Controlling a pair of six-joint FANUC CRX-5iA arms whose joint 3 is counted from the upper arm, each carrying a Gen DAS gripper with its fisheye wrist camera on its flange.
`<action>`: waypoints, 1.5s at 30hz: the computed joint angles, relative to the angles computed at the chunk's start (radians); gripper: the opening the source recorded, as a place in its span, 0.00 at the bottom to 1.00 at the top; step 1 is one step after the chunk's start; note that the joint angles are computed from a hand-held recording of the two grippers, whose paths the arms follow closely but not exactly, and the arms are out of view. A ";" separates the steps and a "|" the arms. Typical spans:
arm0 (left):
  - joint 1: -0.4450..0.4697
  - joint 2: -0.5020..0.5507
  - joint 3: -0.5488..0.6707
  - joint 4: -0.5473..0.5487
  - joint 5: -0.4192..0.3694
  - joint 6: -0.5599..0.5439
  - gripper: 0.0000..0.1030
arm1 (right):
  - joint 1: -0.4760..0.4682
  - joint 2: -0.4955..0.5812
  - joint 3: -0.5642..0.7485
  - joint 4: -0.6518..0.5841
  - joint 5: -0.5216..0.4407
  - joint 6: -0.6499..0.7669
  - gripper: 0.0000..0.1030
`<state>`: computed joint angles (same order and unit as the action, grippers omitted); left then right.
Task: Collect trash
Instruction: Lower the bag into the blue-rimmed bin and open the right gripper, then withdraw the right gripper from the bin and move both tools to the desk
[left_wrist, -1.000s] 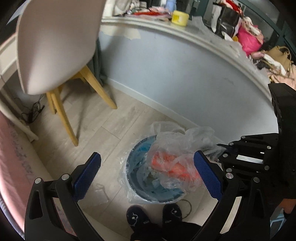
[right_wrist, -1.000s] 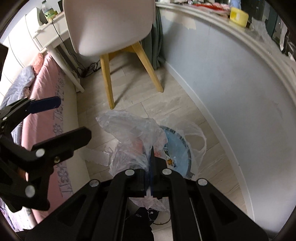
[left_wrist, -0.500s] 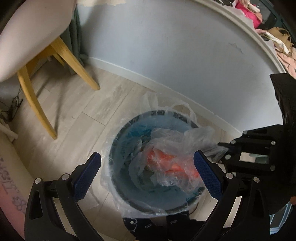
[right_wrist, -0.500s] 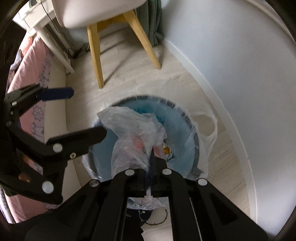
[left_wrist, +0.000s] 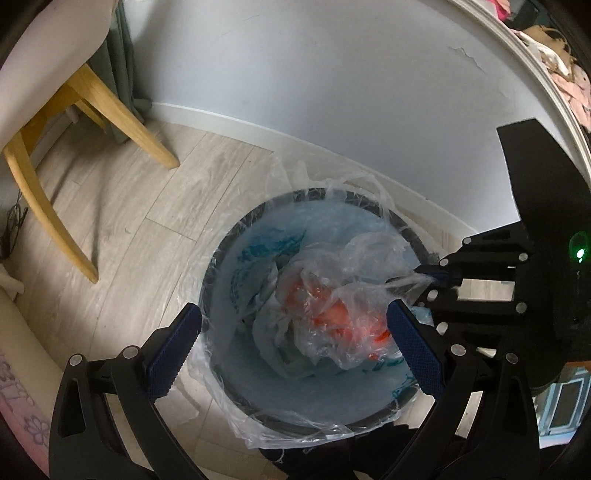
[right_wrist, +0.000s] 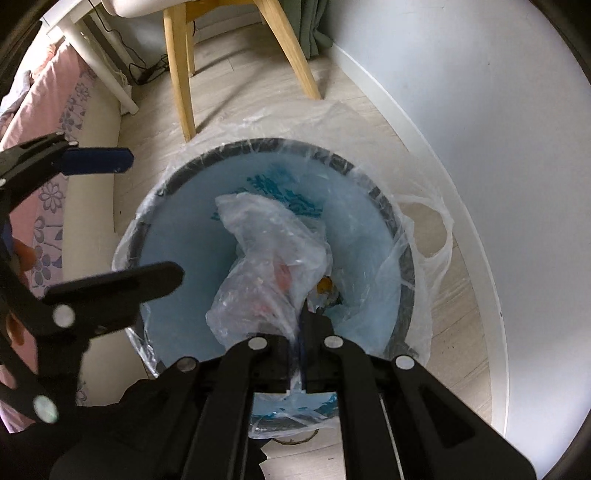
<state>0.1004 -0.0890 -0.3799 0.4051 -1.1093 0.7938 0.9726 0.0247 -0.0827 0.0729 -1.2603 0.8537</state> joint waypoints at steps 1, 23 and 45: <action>0.000 0.001 0.001 0.001 -0.002 0.002 0.94 | 0.005 -0.010 -0.011 0.015 0.012 -0.004 0.65; 0.027 -0.054 0.194 -0.039 -0.200 0.193 0.94 | 0.080 -0.069 0.117 0.157 -0.141 -0.072 0.94; 0.132 0.016 0.954 -0.013 -0.615 0.470 0.94 | 0.148 0.100 0.852 0.347 -0.552 0.122 0.94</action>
<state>0.2322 -0.0731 0.5743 0.3925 -1.7245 1.2637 1.1207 0.1250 0.7688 0.4198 -1.8125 0.9753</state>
